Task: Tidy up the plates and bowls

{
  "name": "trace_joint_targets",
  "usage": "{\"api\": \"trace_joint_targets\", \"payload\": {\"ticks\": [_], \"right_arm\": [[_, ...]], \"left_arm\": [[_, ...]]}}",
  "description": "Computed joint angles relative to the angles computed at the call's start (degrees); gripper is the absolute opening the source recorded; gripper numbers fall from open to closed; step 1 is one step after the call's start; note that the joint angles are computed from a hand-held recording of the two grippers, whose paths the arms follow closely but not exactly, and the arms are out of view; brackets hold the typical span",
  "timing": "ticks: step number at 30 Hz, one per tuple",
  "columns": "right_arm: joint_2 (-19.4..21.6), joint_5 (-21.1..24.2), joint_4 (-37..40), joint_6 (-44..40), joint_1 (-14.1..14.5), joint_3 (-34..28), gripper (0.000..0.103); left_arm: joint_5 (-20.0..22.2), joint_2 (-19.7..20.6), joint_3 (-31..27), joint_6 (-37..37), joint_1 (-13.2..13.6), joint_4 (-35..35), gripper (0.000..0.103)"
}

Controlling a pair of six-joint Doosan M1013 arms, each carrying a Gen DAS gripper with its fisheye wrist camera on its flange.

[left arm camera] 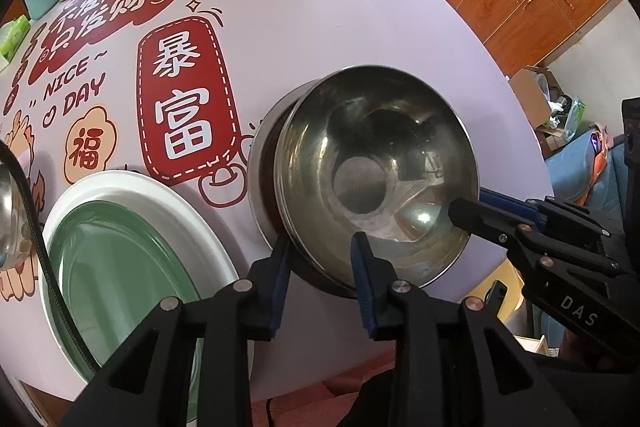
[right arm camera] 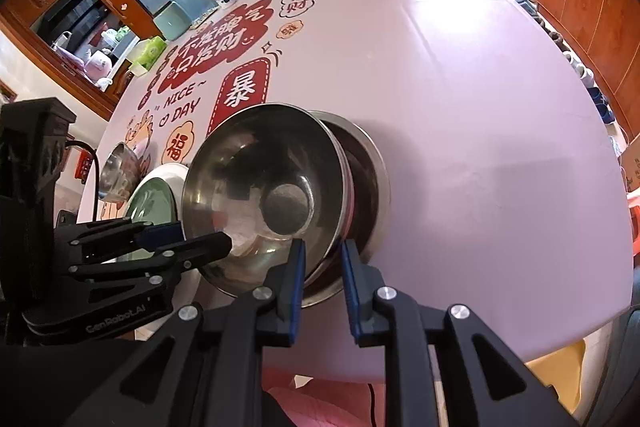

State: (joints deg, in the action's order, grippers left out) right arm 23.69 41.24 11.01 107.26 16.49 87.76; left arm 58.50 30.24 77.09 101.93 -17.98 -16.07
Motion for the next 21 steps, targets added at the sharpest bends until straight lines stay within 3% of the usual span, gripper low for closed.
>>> {"api": "trace_joint_targets", "payload": {"ticks": [9,14,19,21], "right_arm": [[-0.1,-1.0,-0.1,1.3,-0.3,0.2,0.029],[-0.3,-2.5,0.3,1.6,-0.3,0.3,0.029],[-0.1,-3.2,-0.4,2.1,0.1,-0.4,0.031],[-0.1,-3.9,-0.7,2.2,0.5,-0.7,0.039]], "left_arm": [[-1.5,-0.3,0.4,1.7,0.6,-3.1,0.030],[-3.4,-1.2,1.2,3.6,1.2,-5.5,0.031],[-7.8,-2.9,3.0,6.1,2.0,-7.9,0.031],[-9.3,-3.3,3.5,6.9,2.4,-9.0,0.031]]}}
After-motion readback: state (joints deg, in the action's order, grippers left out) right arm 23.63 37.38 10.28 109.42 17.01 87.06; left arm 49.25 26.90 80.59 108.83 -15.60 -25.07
